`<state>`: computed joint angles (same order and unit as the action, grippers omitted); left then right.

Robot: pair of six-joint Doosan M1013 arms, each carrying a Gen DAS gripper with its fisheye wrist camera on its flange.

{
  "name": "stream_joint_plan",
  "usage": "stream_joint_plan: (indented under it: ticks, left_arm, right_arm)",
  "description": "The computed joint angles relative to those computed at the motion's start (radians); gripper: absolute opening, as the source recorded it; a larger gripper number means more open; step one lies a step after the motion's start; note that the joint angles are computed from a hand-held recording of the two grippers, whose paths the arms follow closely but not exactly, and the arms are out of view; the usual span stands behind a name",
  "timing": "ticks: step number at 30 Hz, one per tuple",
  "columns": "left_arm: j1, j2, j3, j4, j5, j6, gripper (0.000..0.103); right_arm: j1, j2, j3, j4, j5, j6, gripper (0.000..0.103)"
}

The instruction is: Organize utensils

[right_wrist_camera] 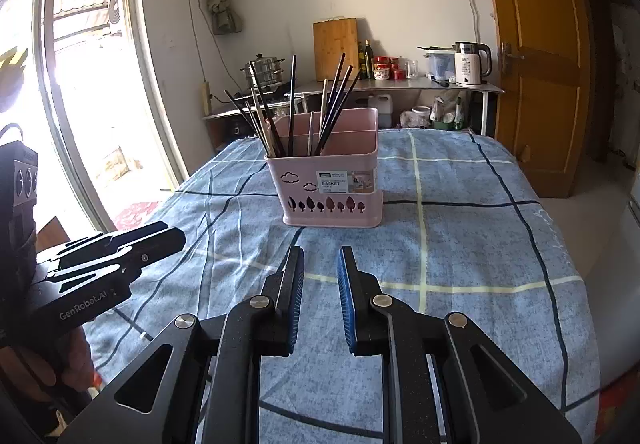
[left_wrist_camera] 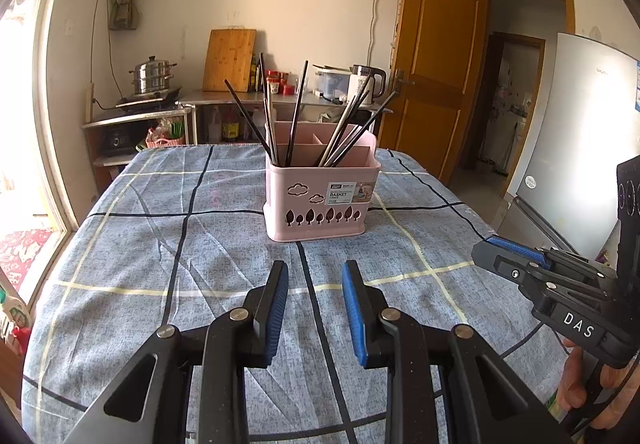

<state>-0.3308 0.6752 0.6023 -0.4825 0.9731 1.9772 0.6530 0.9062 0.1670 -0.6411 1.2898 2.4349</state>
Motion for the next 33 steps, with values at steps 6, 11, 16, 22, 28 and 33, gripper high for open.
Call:
stream_joint_plan:
  ticks: [6,11,16,22,28,33]
  left_arm:
    - [-0.002,-0.043,0.079,-0.019,-0.051,0.047,0.027]
    - [-0.003,-0.060,0.112,-0.035,-0.079,0.072,0.027]
    - [-0.001,-0.065,0.126,-0.049,-0.085,0.073,0.027]
    - [-0.002,-0.074,0.144,-0.039,-0.102,0.065,0.027]
    - [0.000,-0.079,0.157,-0.040,-0.119,0.062,0.027]
    - [0.001,-0.082,0.163,-0.038,-0.122,0.057,0.027]
  right_arm:
    - [0.014,-0.038,0.075,-0.029,-0.020,0.027,0.018]
    - [0.022,-0.064,0.125,-0.064,-0.030,0.058,0.018]
    - [0.029,-0.077,0.154,-0.099,-0.037,0.084,0.018]
    - [0.033,-0.078,0.156,-0.110,-0.036,0.083,0.018]
    - [0.035,-0.081,0.162,-0.113,-0.043,0.087,0.018]
    - [0.035,-0.090,0.182,-0.115,-0.053,0.097,0.018]
